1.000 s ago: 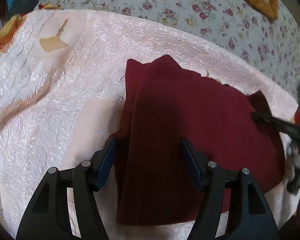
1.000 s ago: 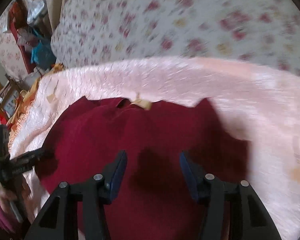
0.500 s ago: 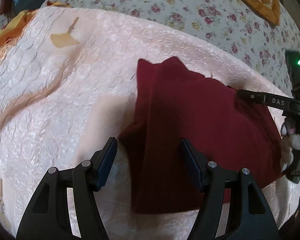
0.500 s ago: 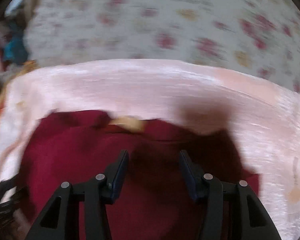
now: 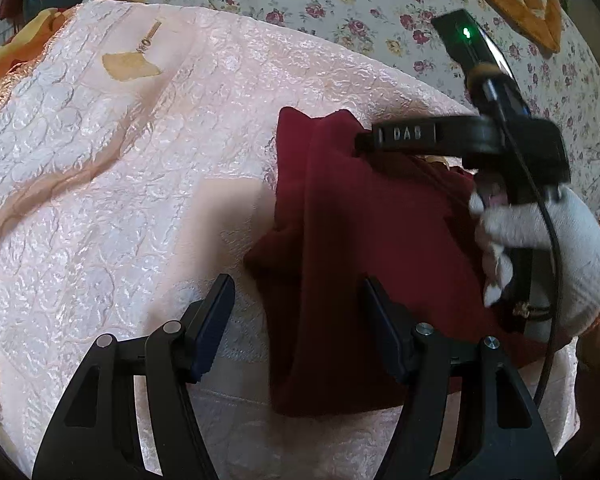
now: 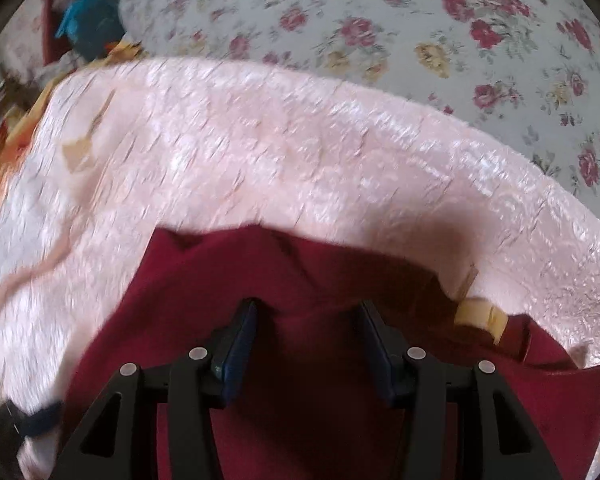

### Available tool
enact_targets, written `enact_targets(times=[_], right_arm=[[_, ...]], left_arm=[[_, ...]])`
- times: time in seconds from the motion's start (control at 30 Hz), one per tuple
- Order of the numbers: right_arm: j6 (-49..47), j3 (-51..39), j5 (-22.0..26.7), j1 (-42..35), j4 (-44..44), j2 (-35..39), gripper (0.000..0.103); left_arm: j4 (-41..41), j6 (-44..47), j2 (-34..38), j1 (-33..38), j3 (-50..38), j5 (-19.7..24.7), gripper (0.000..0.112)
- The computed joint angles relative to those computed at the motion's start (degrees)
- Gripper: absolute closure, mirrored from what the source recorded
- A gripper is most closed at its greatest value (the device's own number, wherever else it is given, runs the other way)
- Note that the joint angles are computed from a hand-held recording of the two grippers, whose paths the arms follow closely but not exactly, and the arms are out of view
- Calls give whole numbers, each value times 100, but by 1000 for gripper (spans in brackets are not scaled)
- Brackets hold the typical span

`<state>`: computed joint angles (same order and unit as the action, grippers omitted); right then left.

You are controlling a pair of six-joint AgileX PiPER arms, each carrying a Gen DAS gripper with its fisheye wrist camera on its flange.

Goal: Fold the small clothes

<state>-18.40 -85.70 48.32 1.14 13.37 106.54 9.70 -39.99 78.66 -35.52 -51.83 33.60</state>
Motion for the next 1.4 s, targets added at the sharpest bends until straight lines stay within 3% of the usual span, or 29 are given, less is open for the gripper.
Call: enact_targets(times=[0.27, 0.43, 0.5, 0.57, 0.67, 0.8, 0.83, 0.9, 0.93, 1.0, 1.1, 1.13, 1.17, 1.27, 1.4], right_arm=[[-522, 59, 296, 185, 701, -308, 53], [78, -511, 473, 630, 371, 346, 53], [190, -754, 596, 657, 443, 436, 53], [125, -1033, 836, 670, 669, 609, 48], [258, -1144, 1002, 872, 464, 687, 32], [781, -1018, 563, 1384, -421, 837, 29], [791, -938, 472, 1384, -412, 792, 31], [710, -756, 327, 1278, -321, 640, 51], [414, -659, 323, 1126, 3, 555, 55], [-224, -427, 420, 756, 688, 355, 74], [-976, -53, 418, 364, 1395, 28, 80], [-1166, 54, 448, 229, 1567, -89, 81], [-1292, 111, 487, 123, 1712, -162, 82], [-1519, 99, 746, -211, 1950, -302, 83], [-1474, -81, 1232, -660, 2400, -283, 83]], left_arm=[[-846, 909, -121, 336, 145, -205, 47], [-3082, 2994, -340, 1202, 412, -295, 47], [-3517, 3383, -306, 1360, 416, -259, 47], [-3543, 3408, -265, 1337, 388, -261, 46], [-3440, 3337, -215, 1234, 356, -319, 42], [-3493, 3342, -93, 1145, 316, -469, 39], [-3505, 3347, -65, 1134, 303, -496, 39], [-3477, 3285, 2, 1074, 258, -571, 39], [-3456, 3256, 32, 1042, 237, -607, 39], [-3687, 3490, 123, 1023, 210, -719, 39], [-4750, 4602, 248, 1117, 207, -737, 39], [-5091, 5022, 252, 1159, 225, -719, 49], [-5248, 5279, 240, 1119, 222, -741, 66], [-5331, 5544, 41, 921, 266, -935, 85], [-5745, 5971, -122, 715, 206, -1101, 86]])
